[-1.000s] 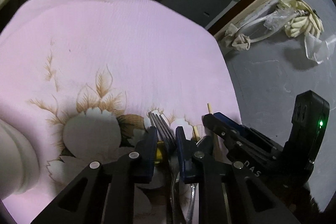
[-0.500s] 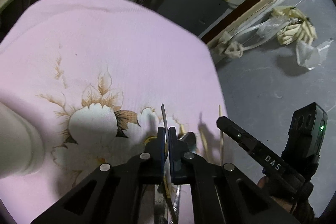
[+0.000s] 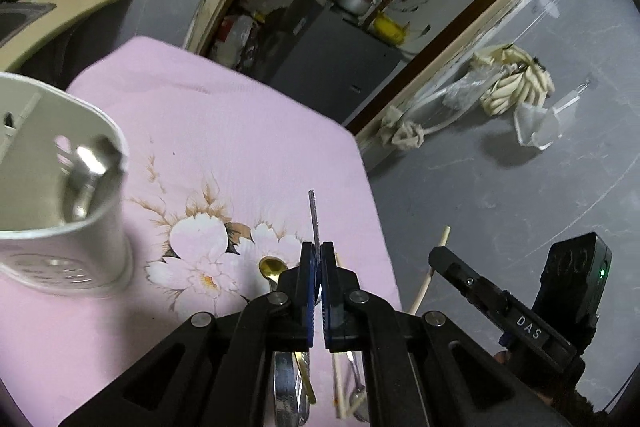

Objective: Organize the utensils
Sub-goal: 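Lower the chopstick into the caddy with the right tool while the left releases the fork there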

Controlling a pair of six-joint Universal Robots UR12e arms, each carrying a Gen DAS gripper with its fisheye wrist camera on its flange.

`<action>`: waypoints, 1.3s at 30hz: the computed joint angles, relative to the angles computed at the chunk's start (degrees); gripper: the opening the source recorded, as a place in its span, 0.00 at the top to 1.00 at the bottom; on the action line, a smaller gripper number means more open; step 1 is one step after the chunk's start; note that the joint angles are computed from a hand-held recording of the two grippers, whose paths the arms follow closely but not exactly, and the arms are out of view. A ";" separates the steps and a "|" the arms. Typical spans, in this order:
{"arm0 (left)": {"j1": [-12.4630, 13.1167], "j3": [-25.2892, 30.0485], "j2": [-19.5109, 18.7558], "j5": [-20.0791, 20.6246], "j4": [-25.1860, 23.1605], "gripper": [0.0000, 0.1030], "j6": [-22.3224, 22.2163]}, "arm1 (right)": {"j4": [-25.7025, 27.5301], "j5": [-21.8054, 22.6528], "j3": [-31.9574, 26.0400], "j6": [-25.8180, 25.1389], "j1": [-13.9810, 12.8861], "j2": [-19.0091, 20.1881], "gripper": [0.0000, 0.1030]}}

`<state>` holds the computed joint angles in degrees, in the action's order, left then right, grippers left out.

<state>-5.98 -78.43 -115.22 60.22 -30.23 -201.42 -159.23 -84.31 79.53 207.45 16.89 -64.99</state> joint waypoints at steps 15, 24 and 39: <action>4.61 -0.90 4.52 -3.13 5.05 0.97 1.29 | -5.32 -7.59 -7.00 -1.20 4.54 1.07 0.96; 7.84 1.12 4.55 -4.63 9.30 0.97 1.40 | -6.96 -9.60 -16.38 -4.89 7.35 5.90 0.96; 10.79 3.26 3.25 -1.62 14.12 0.97 0.96 | -5.44 -9.22 -29.73 -8.41 9.16 13.87 0.96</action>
<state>4.81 -75.17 -111.97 58.61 -16.11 -200.46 -164.67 -93.53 49.80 199.04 26.06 -51.12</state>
